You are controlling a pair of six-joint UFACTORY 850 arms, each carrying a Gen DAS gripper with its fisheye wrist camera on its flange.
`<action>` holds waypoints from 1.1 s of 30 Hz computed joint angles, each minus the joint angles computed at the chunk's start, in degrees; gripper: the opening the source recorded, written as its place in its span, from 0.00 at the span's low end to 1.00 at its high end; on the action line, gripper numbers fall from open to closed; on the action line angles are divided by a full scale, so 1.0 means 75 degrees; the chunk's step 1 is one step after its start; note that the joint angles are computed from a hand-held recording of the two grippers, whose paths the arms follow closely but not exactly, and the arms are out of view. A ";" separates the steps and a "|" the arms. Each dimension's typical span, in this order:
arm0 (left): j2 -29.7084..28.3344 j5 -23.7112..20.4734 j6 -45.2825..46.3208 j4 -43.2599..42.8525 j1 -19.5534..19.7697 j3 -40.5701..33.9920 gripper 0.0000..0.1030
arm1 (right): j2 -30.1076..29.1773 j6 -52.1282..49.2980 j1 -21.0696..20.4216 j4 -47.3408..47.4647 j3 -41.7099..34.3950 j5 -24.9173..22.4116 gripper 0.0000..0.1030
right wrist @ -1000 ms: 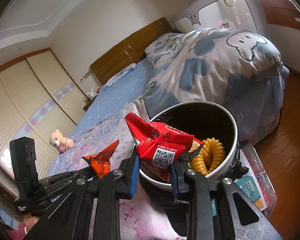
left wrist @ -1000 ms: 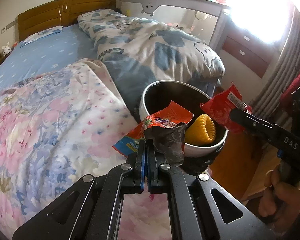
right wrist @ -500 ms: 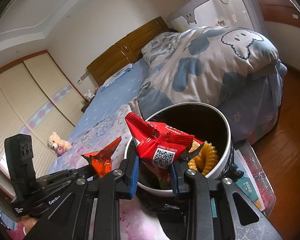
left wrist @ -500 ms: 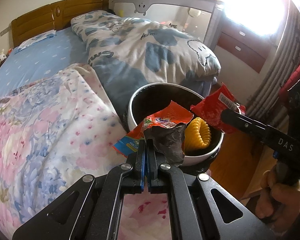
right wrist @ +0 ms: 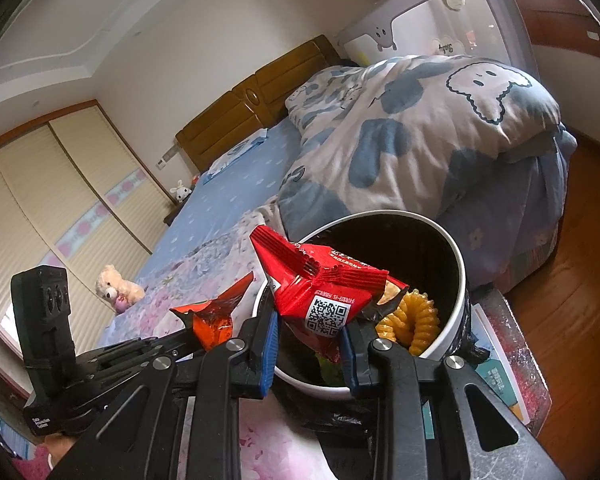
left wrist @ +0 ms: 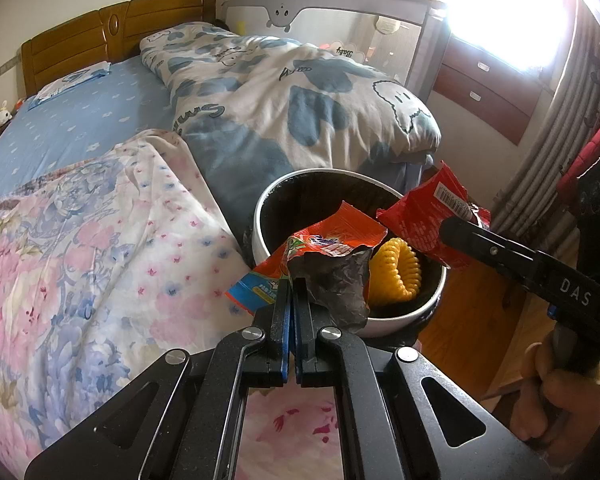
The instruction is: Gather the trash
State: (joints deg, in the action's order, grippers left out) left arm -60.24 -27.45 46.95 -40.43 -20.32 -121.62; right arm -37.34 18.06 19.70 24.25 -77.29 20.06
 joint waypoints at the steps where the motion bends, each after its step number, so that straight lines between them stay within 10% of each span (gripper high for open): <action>1: -0.0003 -0.0002 0.0012 -0.0013 0.0003 -0.0003 0.01 | 0.0002 0.0001 0.0003 0.0002 0.0003 0.0003 0.26; 33: 0.0331 0.0235 0.0186 -0.0420 0.0320 0.0716 0.01 | -0.0306 0.0763 0.0303 -0.1086 -0.0559 -0.0223 0.26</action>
